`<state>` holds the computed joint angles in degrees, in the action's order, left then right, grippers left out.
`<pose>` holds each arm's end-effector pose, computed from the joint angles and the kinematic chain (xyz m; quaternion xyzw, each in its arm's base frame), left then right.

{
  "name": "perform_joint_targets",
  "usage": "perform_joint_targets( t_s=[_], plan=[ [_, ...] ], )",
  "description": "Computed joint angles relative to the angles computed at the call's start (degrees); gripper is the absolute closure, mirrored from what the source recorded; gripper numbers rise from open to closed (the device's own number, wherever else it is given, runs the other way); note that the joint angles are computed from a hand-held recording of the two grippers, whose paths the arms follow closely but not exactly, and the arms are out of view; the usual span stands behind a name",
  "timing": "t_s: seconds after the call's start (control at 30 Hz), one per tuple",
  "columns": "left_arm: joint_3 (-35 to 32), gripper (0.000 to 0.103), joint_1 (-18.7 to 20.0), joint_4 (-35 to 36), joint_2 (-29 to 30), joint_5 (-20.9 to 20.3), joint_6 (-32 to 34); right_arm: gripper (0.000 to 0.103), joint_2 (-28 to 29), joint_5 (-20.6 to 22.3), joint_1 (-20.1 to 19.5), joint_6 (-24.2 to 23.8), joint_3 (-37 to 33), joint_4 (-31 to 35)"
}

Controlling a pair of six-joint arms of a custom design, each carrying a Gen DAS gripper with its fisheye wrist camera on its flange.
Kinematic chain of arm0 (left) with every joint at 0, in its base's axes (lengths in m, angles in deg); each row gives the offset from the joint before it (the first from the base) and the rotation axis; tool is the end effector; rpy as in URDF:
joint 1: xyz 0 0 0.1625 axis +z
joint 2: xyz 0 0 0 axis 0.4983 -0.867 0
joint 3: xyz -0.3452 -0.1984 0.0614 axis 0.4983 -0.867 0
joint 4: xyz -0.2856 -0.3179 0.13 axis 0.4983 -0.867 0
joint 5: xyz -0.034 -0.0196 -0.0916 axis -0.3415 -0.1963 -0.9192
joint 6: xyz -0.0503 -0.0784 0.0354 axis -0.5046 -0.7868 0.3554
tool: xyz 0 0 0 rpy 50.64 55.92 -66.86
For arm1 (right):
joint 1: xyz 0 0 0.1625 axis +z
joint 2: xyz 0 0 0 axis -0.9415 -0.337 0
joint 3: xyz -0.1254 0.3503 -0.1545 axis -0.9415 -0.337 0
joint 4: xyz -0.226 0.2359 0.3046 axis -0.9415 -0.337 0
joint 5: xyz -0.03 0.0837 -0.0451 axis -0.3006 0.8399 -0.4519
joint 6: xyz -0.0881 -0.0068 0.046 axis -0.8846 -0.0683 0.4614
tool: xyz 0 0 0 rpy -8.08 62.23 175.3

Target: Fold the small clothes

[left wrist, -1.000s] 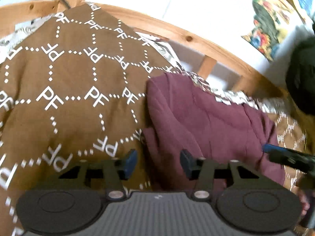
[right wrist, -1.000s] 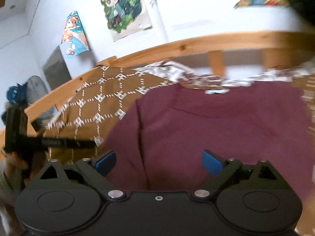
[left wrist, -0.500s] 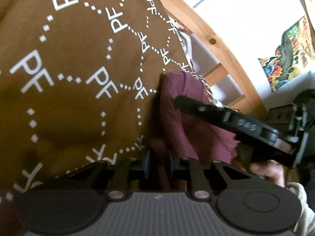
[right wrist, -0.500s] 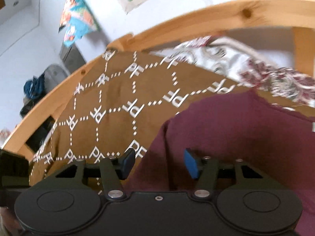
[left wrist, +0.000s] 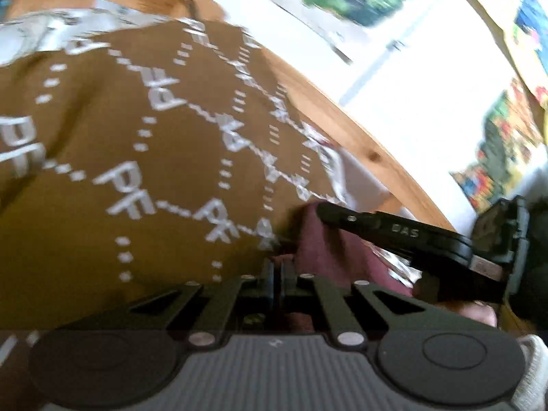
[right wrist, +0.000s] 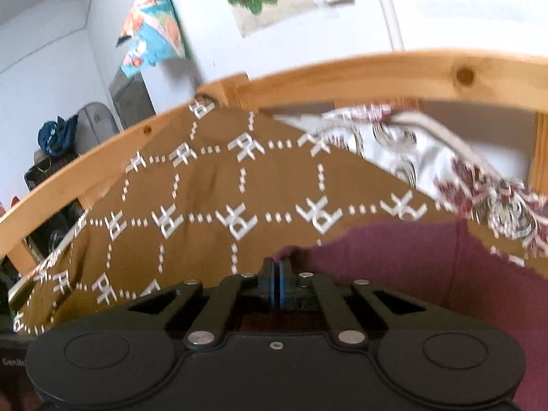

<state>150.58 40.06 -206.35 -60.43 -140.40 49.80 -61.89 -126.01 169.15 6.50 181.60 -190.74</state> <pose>0.0074 -0.4394 0.1455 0.0899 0.8986 -0.4284 0.0295 0.2109 -0.5430 0.0061 0.2801 -0.8825 0.3635 0.1024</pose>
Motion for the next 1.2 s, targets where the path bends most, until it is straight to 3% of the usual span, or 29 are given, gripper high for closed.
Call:
perform_joint_targets(
  t_s=[0.13,0.23,0.3,0.37,0.43,0.47,0.53,0.67,0.8,0.93,0.97,1.0,1.07,1.2],
  plan=[
    [-0.13,0.101,-1.53,1.53,1.19,6.29,-3.06,0.102,3.36,-3.81,1.61,-3.17,-4.26,2.46],
    [-0.17,0.100,-1.74,2.12,1.68,7.48,-2.77,0.101,6.43,-7.98,2.68,-7.80,-6.79,2.48],
    [0.03,0.097,-2.66,2.93,1.21,8.58,-1.95,0.098,6.61,-7.91,2.71,-8.20,-6.95,2.79],
    [0.60,0.094,-3.51,2.46,0.72,9.60,-1.15,0.085,5.42,-5.68,2.25,-7.98,-5.75,3.17],
    [1.52,0.081,-4.44,0.72,0.17,10.33,0.75,0.072,3.88,-4.41,1.91,-9.18,-3.52,2.39],
    [1.88,0.067,-5.16,-0.88,0.43,11.30,2.09,0.064,3.13,-4.35,1.82,-10.18,-2.23,1.72],
    [2.09,0.060,-6.60,-3.17,1.40,12.97,4.12,0.054,1.46,-4.91,1.67,-11.79,0.65,0.21],
    [1.65,0.062,-8.57,-3.11,2.84,16.71,7.99,0.043,-1.76,-6.87,0.90,-12.68,6.33,-2.38],
    [1.39,0.065,-7.14,1.05,1.84,13.63,8.98,0.040,-4.08,-8.99,0.17,-13.08,10.56,-3.72],
    [0.80,0.065,-7.23,2.68,2.43,13.61,14.49,0.037,-5.97,-8.97,-0.67,-11.60,13.78,-5.49],
    [0.56,0.067,-7.21,3.31,2.50,13.83,15.26,0.037,-6.43,-8.94,-0.80,-10.97,14.38,-5.63],
    [0.28,0.080,-6.98,4.25,2.35,13.63,15.15,0.036,-6.93,-8.86,-1.01,-10.48,15.22,-6.01],
    [-0.27,0.092,-6.51,5.81,1.87,13.82,12.39,0.036,-7.96,-8.77,-1.34,-9.95,16.92,-6.64],
    [0.30,0.097,-6.78,1.68,3.04,15.84,7.61,0.035,-10.17,-8.39,-1.95,-10.03,20.45,-7.89]
  ],
)
